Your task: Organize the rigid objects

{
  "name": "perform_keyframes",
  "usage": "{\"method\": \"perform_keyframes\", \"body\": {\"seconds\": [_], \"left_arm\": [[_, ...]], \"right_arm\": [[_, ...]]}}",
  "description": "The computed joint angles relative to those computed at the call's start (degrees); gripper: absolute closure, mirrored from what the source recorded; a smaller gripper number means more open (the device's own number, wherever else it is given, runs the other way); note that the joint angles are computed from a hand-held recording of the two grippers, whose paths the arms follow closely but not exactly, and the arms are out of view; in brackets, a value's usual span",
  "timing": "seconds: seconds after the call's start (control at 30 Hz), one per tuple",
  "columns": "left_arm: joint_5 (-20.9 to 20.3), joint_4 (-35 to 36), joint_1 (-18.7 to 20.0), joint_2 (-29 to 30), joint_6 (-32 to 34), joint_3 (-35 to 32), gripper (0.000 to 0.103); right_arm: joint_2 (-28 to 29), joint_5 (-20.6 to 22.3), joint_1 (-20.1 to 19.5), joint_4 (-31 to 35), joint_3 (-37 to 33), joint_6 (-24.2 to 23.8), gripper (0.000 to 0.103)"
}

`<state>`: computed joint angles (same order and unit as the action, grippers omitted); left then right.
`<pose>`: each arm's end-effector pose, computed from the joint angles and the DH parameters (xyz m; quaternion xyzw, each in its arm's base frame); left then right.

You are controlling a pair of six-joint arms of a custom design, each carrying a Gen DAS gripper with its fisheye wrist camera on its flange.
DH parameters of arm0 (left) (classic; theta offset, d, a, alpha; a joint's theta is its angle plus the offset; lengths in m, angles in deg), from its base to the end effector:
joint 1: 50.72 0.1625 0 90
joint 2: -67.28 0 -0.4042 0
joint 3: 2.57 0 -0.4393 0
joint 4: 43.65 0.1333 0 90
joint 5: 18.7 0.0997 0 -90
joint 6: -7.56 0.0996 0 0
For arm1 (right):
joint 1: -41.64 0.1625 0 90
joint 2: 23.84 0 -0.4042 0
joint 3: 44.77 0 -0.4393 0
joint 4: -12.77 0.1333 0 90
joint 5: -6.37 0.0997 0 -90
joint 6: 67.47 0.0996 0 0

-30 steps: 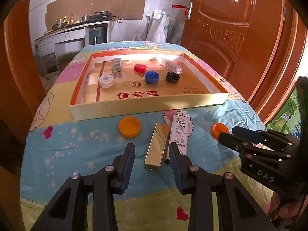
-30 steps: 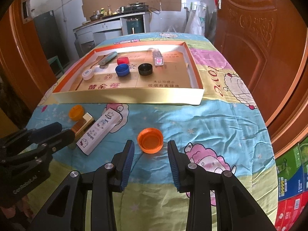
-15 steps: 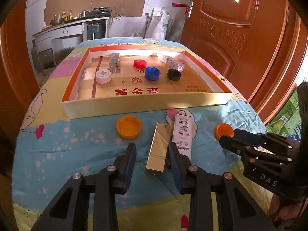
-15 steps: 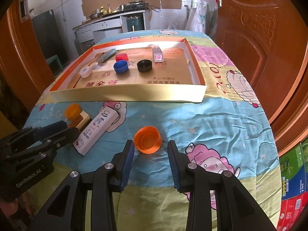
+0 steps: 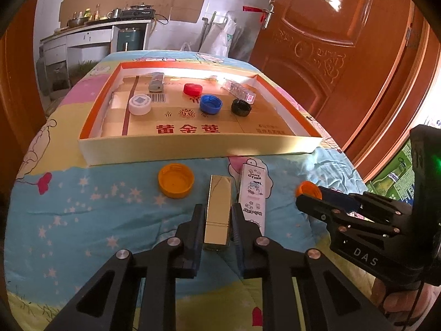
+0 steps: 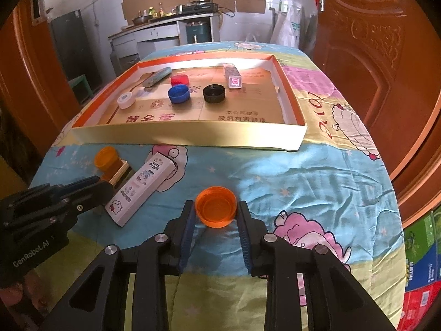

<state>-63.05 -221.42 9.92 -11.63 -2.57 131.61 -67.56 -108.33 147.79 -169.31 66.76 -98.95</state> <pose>-0.0421 -0.4921 0.1930 0.0408 0.8906 -0.3686 0.2634 0.2511 -0.5375 -0.0064 0.3445 -0.8919 0.1756 0.2346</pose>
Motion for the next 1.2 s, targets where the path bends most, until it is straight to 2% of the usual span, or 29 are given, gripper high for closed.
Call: {"method": "perform_keyframes", "body": {"seconds": [0.57, 1.2], "left_arm": [[2.9, -2.5, -2.8, -2.1, 1.3, 1.4, 0.083], [5.2, -2.9, -3.5, -1.9, 4.0, -2.2, 0.083]], "right_arm": [[-1.9, 1.7, 0.6, -0.9, 1.1, -0.6, 0.072], [-1.1, 3.8, 2.8, -0.5, -2.0, -2.1, 0.072]]}}
